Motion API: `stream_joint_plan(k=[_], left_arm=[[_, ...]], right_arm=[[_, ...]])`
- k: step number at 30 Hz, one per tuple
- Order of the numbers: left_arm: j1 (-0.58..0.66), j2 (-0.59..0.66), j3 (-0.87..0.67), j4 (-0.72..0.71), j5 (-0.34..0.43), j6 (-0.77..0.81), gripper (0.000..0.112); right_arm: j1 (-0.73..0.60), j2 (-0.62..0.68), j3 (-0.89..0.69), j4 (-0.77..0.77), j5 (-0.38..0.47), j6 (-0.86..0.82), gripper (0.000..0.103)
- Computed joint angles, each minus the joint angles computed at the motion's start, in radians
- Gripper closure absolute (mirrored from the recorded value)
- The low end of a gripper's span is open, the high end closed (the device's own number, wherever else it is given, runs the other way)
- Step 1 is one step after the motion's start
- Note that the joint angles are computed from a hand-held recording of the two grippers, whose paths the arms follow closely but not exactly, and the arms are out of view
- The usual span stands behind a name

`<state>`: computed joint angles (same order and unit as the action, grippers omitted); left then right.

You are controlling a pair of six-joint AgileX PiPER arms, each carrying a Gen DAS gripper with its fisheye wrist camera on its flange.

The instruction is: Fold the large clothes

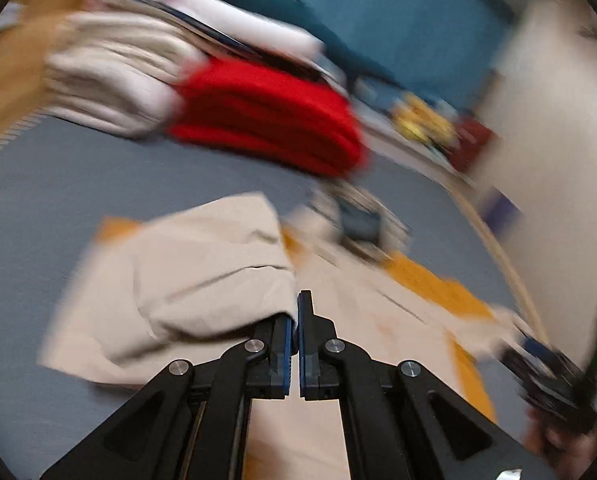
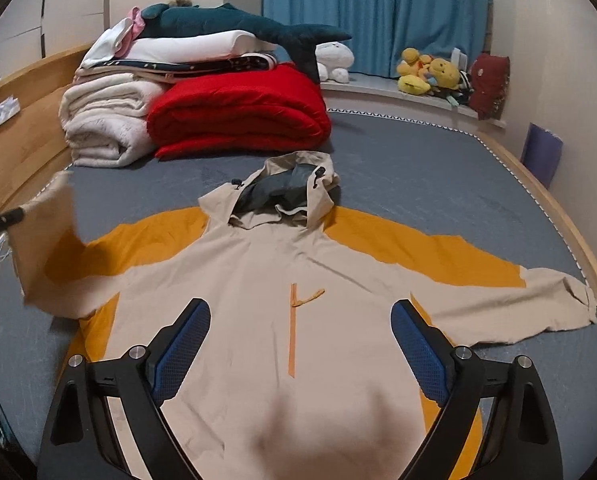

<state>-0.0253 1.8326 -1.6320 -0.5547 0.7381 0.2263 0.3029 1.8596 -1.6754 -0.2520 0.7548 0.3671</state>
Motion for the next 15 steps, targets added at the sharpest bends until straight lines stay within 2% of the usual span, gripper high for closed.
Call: stream_joint_plan(k=[3,5,6,7,9,12,15], left_arm=[[-0.083,0.099,-0.098,0.002,0.159,-0.008,0.096],[-0.118,0.147,-0.169,0.085,0.23,-0.088,0.088],[-0.106,0.154,-0.183,0.081,0.244,-0.099,0.085],[-0.084,0.154,-0.189,0.051,0.242,-0.106,0.083],[-0.041,0.148,-0.187,0.015,0.229,-0.114,0.076],[0.024,0.113,-0.086,-0.009,0.171,-0.077,0.076],[0.055,0.189,-0.132,0.07,0.202,-0.157,0.076]], right_arm=[[0.006,0.017,-0.016,0.017,0.005,0.013,0.033],[0.005,0.029,-0.028,0.042,0.007,0.018,0.044],[0.0,0.033,-0.029,0.071,0.002,0.017,0.052],[-0.003,0.034,-0.029,0.089,-0.002,0.021,0.058],[-0.005,0.034,-0.024,0.103,-0.012,0.046,0.062],[-0.007,0.036,-0.014,0.141,-0.034,0.055,0.062],[-0.001,0.057,-0.021,0.204,-0.044,0.013,0.062]])
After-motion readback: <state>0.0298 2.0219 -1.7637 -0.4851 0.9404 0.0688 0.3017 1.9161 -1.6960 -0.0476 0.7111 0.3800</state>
